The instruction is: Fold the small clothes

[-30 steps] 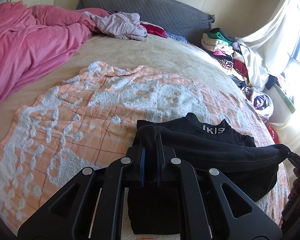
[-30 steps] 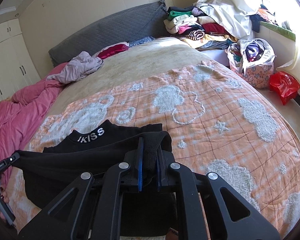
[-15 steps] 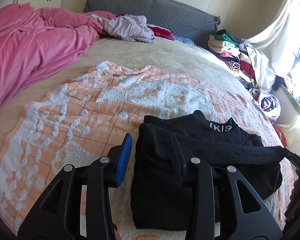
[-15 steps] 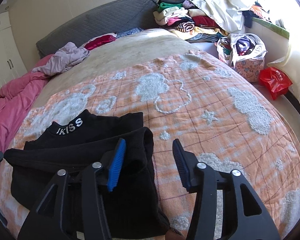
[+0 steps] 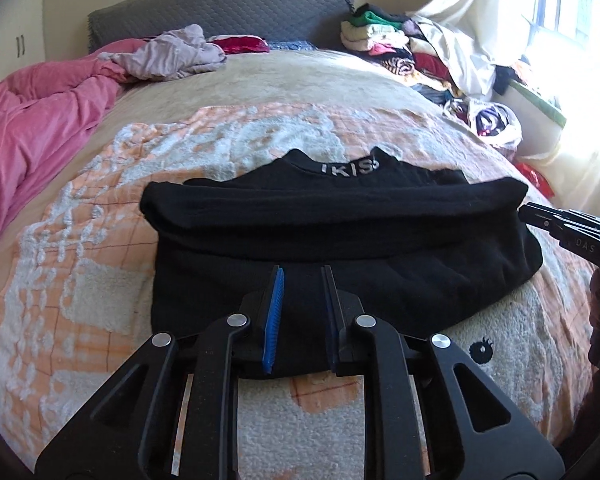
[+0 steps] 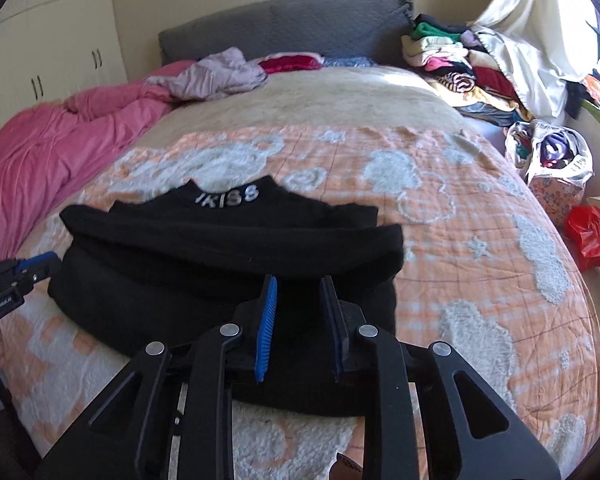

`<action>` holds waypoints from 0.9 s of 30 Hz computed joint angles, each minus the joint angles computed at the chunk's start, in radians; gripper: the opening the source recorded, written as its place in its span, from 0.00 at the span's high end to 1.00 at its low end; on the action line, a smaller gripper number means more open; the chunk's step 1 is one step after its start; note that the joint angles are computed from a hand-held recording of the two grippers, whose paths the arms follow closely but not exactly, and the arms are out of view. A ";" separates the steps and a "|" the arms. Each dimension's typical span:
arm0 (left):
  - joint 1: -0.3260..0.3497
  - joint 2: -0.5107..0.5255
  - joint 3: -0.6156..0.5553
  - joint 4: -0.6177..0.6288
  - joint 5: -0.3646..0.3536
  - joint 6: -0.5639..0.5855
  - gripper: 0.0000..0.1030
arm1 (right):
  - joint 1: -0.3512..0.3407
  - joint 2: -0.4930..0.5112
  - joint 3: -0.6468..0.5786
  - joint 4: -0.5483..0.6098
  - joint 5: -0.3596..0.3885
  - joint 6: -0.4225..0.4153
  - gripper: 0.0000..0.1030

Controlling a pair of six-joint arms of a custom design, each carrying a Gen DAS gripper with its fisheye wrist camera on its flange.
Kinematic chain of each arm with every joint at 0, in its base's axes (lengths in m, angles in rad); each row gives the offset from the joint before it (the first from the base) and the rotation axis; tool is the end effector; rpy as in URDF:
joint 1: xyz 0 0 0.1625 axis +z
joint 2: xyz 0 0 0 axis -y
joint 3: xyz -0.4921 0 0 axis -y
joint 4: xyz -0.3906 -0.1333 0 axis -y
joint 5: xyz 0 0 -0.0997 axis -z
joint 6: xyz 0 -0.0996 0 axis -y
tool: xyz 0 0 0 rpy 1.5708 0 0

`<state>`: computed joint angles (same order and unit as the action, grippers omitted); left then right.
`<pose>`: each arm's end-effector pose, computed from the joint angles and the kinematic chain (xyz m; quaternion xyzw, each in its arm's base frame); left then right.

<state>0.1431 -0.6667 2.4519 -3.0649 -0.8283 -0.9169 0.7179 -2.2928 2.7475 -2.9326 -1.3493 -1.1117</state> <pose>-0.3456 -0.2525 -0.0138 0.2838 0.8788 -0.2784 0.2638 -0.0212 -0.2245 0.3789 0.1633 -0.8797 0.3244 0.3071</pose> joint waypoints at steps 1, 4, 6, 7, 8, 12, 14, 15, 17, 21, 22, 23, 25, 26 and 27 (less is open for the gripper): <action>0.011 0.009 -0.013 0.015 -0.013 0.009 0.89 | 0.034 0.039 0.012 -0.039 -0.049 -0.001 0.79; 0.043 0.038 -0.035 0.021 -0.028 0.046 0.89 | 0.126 0.202 0.043 -0.236 -0.194 0.041 0.79; 0.064 0.051 -0.049 0.031 -0.021 0.065 0.89 | 0.120 0.257 0.044 -0.285 -0.210 0.057 0.79; 0.082 0.058 -0.058 0.037 -0.022 0.073 0.89 | 0.117 0.280 0.046 -0.317 -0.207 0.062 0.80; 0.090 0.060 -0.063 0.040 -0.024 0.076 0.88 | 0.117 0.299 0.045 -0.340 -0.205 0.068 0.81; 0.132 0.075 -0.083 0.016 -0.022 0.106 0.86 | 0.138 0.369 0.021 -0.395 -0.209 0.115 0.81; 0.155 0.080 -0.100 0.013 -0.009 0.124 0.86 | 0.163 0.413 0.009 -0.440 -0.229 0.133 0.81; 0.164 0.081 -0.106 0.011 -0.007 0.133 0.86 | 0.172 0.429 0.001 -0.448 -0.232 0.141 0.81; 0.182 0.087 -0.120 0.001 0.006 0.154 0.86 | 0.185 0.450 -0.016 -0.455 -0.231 0.163 0.81; 0.222 0.091 -0.147 -0.023 0.018 0.200 0.86 | 0.200 0.487 -0.035 -0.514 -0.216 0.198 0.81; 0.232 0.090 -0.156 -0.023 0.024 0.208 0.86 | 0.198 0.491 -0.038 -0.523 -0.208 0.206 0.81; 0.245 0.088 -0.166 -0.026 0.032 0.217 0.86 | 0.190 0.489 -0.041 -0.531 -0.194 0.219 0.80; 0.270 0.084 -0.186 -0.025 0.045 0.222 0.86 | 0.177 0.477 -0.052 -0.520 -0.172 0.243 0.80; 0.288 0.080 -0.197 -0.023 0.043 0.221 0.86 | 0.163 0.464 -0.058 -0.509 -0.151 0.255 0.80; 0.304 0.075 -0.205 -0.027 0.032 0.220 0.86 | 0.148 0.450 -0.065 -0.491 -0.129 0.267 0.80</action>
